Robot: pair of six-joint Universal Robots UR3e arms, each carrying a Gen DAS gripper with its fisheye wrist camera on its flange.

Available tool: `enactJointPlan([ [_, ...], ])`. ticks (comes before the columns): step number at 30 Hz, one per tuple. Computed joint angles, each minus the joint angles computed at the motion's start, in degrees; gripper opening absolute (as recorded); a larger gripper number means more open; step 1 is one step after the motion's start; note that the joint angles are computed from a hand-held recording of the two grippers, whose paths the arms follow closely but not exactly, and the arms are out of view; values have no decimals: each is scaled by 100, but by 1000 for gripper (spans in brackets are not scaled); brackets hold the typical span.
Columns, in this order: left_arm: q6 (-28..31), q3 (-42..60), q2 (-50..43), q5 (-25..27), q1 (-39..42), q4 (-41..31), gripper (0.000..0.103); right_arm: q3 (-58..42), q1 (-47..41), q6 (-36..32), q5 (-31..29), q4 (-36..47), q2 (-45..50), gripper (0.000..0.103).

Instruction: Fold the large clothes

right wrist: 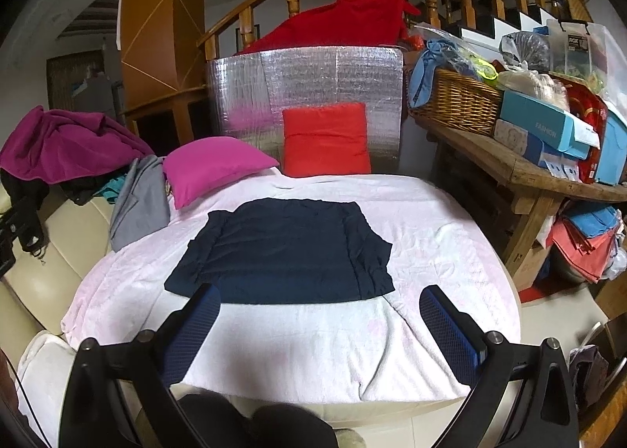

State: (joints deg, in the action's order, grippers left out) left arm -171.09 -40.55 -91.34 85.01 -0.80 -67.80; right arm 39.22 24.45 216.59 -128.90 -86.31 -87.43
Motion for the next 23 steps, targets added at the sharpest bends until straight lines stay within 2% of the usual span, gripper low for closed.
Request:
enactJointPlan([
  [6,41,131,-198,-132,66,11,102,-557,0,39,-154,324,403,103],
  [15,33,667,-783,-365,167,-50,102,-1473,-232,-67,-78,689,1091,103],
  [21,-8,1202,-1480,-282,74,85,102,-2375,-579,-330,112,847,1765,103],
  [23,61,1981,-2149,-132,1,-161,102,-2300,-793,-517,251,627,1818,103],
])
